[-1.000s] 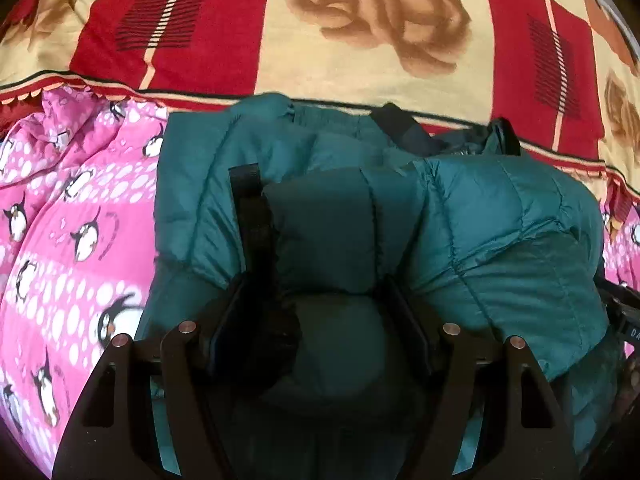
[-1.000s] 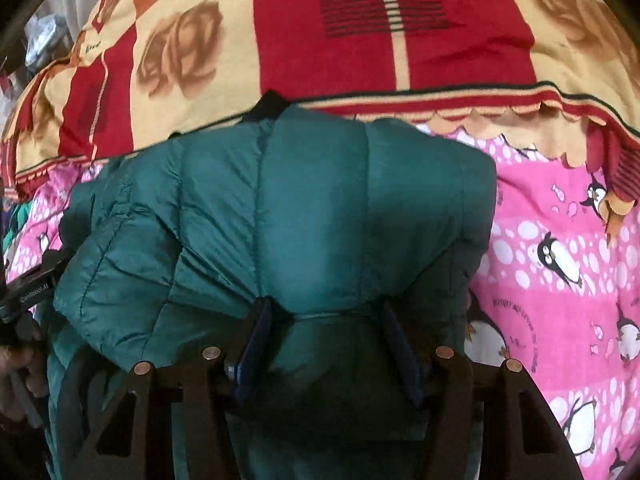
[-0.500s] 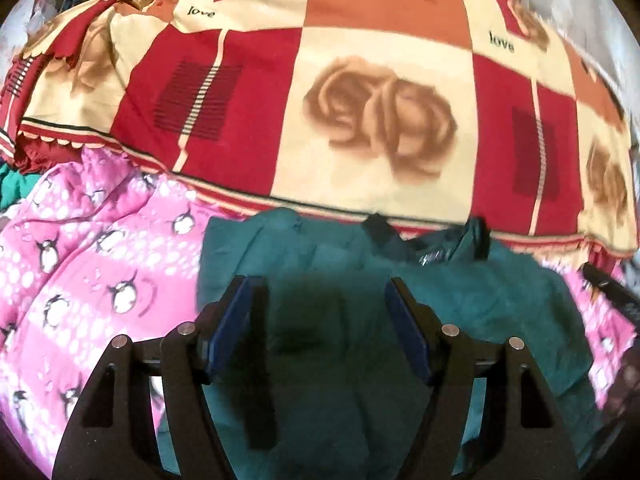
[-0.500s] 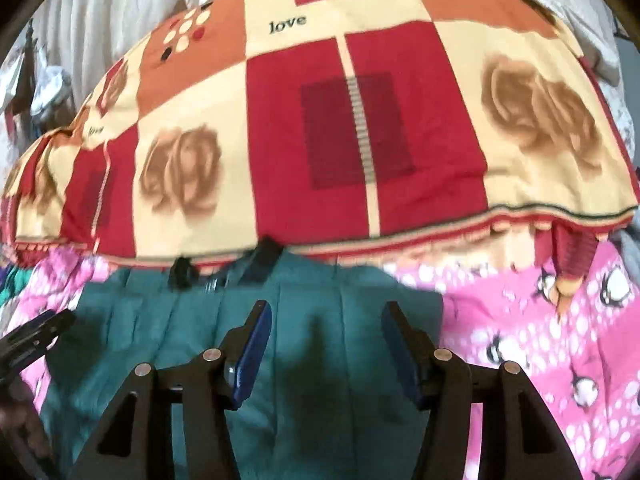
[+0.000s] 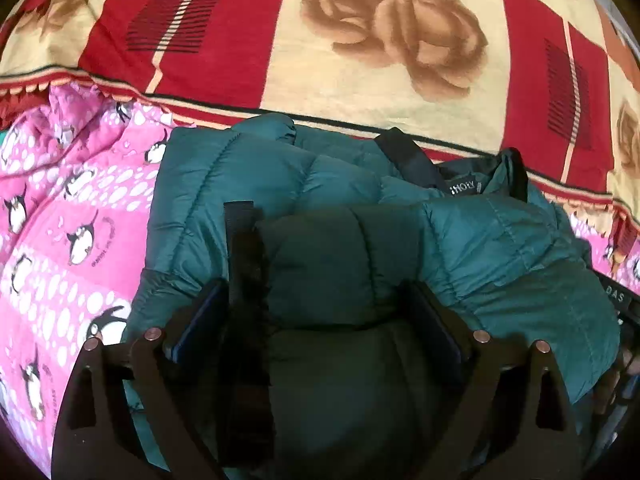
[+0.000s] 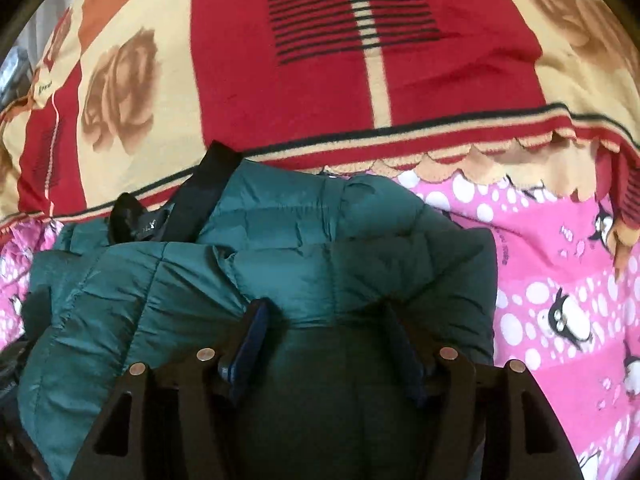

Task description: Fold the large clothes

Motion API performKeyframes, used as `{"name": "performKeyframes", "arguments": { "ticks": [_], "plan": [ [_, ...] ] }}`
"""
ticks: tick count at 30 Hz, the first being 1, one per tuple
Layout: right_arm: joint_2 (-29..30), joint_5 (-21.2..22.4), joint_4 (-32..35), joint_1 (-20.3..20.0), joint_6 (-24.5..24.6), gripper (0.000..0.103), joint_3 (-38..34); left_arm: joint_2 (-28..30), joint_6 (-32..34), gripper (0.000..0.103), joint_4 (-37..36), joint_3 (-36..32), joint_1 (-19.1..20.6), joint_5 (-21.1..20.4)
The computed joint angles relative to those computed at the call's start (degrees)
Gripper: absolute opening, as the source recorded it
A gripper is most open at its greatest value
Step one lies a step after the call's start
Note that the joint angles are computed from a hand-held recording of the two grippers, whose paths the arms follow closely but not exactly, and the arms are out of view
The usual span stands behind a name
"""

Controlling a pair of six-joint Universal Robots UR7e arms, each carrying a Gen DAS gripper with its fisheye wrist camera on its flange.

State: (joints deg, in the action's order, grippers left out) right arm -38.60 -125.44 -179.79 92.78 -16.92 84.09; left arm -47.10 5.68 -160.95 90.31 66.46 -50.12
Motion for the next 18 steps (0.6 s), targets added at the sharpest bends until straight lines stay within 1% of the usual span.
{"name": "performKeyframes", "arguments": {
  "ticks": [1,2,3,4,5,6,7,9,11,12,14,16,17,18],
  "plan": [
    [-0.6,1.1,0.6,-0.1,0.9,0.063,0.5,-0.3,-0.7,0.094,-0.5,0.5,0.1,-0.3],
    [-1.2,2.0,-0.1,-0.2,0.9,0.062,1.3,-0.3,-0.7,0.094,-0.9,0.7,0.1,-0.2],
    [-1.6,1.6,-3.2,0.2,1.2,0.060,2.1,-0.3,-0.4,0.094,-1.3,0.9,0.1,-0.2],
    [-1.2,-0.4,-6.7,1.1,0.5,0.059,2.2,-0.3,0.0,0.094,-1.7,1.1,0.0,0.2],
    [-0.7,-2.6,-9.8,2.4,-1.4,0.059,1.9,-0.1,0.5,0.094,-1.9,1.2,-0.3,1.0],
    [-0.8,-2.3,-12.2,3.7,-3.2,0.059,2.3,0.1,1.1,0.094,-2.2,1.3,-0.6,1.8],
    [-1.5,-0.3,-12.7,4.7,-3.9,0.059,3.4,0.1,1.4,0.094,-2.3,1.3,-0.7,2.1],
    [-2.2,2.0,-11.1,6.2,-4.2,0.059,5.2,-0.5,0.7,0.094,-2.8,1.6,-0.7,1.1],
    [-1.3,2.6,-12.5,7.7,-7.3,0.059,6.7,-1.8,-1.1,0.094,-2.7,2.0,-0.5,-0.9],
    [-0.7,2.7,-12.3,8.1,-8.6,0.059,7.0,-1.9,-1.4,0.094,-3.3,2.1,-0.4,-1.0],
    [0.4,2.3,-7.3,8.1,-8.6,0.059,6.4,-1.6,-1.6,0.094,-4.4,2.2,-0.2,0.7],
    [1.7,0.3,-3.1,7.4,-8.6,0.062,5.9,-1.3,-2.0,0.094,-2.9,1.6,0.3,0.2],
    [2.3,0.5,-3.9,6.9,-9.7,0.063,6.0,-1.2,-1.7,0.094,-3.2,1.6,0.2,0.4],
    [1.7,1.6,-5.1,6.3,-9.9,0.066,6.9,-1.1,-1.4,0.094,-3.2,1.6,0.1,0.7]
  ]
}}
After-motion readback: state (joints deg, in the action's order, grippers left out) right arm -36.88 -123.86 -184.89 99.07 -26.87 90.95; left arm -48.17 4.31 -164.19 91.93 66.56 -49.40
